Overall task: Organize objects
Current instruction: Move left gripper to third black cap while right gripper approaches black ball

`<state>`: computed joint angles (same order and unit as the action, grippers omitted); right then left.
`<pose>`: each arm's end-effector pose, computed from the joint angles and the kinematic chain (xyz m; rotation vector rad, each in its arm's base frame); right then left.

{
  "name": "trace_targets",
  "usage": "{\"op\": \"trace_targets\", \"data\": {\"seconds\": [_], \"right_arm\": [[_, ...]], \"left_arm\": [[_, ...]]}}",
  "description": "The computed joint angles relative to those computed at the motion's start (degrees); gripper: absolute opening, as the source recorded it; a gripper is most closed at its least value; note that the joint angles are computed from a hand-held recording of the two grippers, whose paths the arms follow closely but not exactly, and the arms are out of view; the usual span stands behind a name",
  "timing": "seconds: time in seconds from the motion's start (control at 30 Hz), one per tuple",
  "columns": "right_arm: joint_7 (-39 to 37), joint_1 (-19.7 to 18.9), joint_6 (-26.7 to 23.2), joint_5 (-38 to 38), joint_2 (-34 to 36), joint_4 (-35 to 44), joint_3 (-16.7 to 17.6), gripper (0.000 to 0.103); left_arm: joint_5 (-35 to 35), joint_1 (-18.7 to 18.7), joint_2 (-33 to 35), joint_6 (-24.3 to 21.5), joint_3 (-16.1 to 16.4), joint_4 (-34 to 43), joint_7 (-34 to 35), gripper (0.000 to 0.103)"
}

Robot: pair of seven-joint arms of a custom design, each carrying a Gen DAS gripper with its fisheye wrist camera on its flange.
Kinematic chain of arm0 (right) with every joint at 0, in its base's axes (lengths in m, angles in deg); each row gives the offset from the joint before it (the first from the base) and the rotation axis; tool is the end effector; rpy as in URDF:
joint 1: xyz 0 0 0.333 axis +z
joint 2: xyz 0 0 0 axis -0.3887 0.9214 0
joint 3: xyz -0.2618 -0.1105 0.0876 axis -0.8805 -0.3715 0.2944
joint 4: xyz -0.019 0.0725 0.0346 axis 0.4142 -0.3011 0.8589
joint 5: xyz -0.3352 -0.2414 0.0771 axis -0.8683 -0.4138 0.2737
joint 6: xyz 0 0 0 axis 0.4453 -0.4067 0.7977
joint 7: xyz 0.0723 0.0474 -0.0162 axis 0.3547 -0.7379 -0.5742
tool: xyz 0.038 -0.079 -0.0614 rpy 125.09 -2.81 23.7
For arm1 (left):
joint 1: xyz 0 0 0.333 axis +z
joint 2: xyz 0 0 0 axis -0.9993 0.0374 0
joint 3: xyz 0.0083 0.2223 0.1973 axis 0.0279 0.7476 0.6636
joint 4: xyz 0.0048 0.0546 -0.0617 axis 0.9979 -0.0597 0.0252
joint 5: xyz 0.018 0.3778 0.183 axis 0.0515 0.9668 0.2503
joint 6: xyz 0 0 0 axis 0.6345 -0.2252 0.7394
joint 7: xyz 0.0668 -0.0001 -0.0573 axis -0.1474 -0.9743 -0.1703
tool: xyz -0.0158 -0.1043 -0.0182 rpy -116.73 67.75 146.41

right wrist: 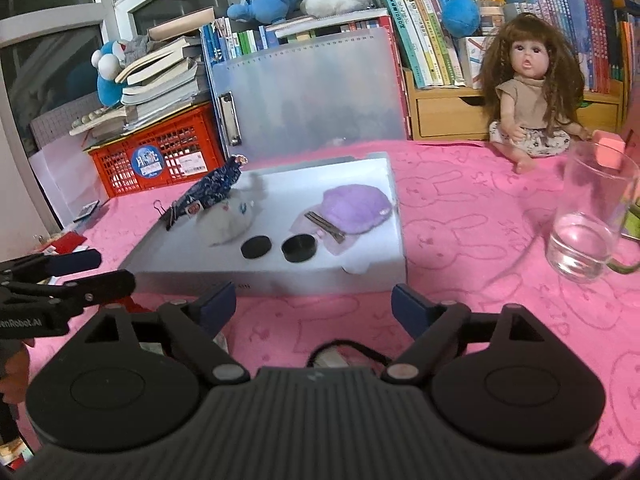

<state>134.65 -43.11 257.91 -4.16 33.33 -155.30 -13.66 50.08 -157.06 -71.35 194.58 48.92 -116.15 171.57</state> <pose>0.3907 0.2517 0.4451 -1.3898 1.7348 -0.7489 0.4818 -0.1770 0.4766 -1.1910 2.0502 -1.2744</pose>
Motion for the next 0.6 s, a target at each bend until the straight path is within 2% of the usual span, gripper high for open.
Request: {"op": "trace_targets", "data": {"seconds": [0.3,0.4,0.53,0.6], "right_arm": [[3.7,2.3,-4.5,-2.0,-5.6,-2.8,1.6,0.091],[5.2,3.2,-5.5,-3.1,-6.9,-3.4,1.6,0.092],[7.2,4.2,-7.6,-5.0,-8.3,-4.0,1.8,0.092],[8.1,4.9,-8.8,-6.1,-8.7,-4.2,1.8,0.092]], "left_arm": [[4.5,16.8,-1.1,1.2,-13.4,-6.4,-3.4,0.089],[6.7,19.2,-1.7,1.7,-14.7,-7.8,-4.8,0.089],[8.8,25.7,-0.6,2.9,-20.3,-8.8,-8.1,0.089],[9.9,27.2,-0.5,3.5,-21.3,-9.3,-9.6,0.089]]}}
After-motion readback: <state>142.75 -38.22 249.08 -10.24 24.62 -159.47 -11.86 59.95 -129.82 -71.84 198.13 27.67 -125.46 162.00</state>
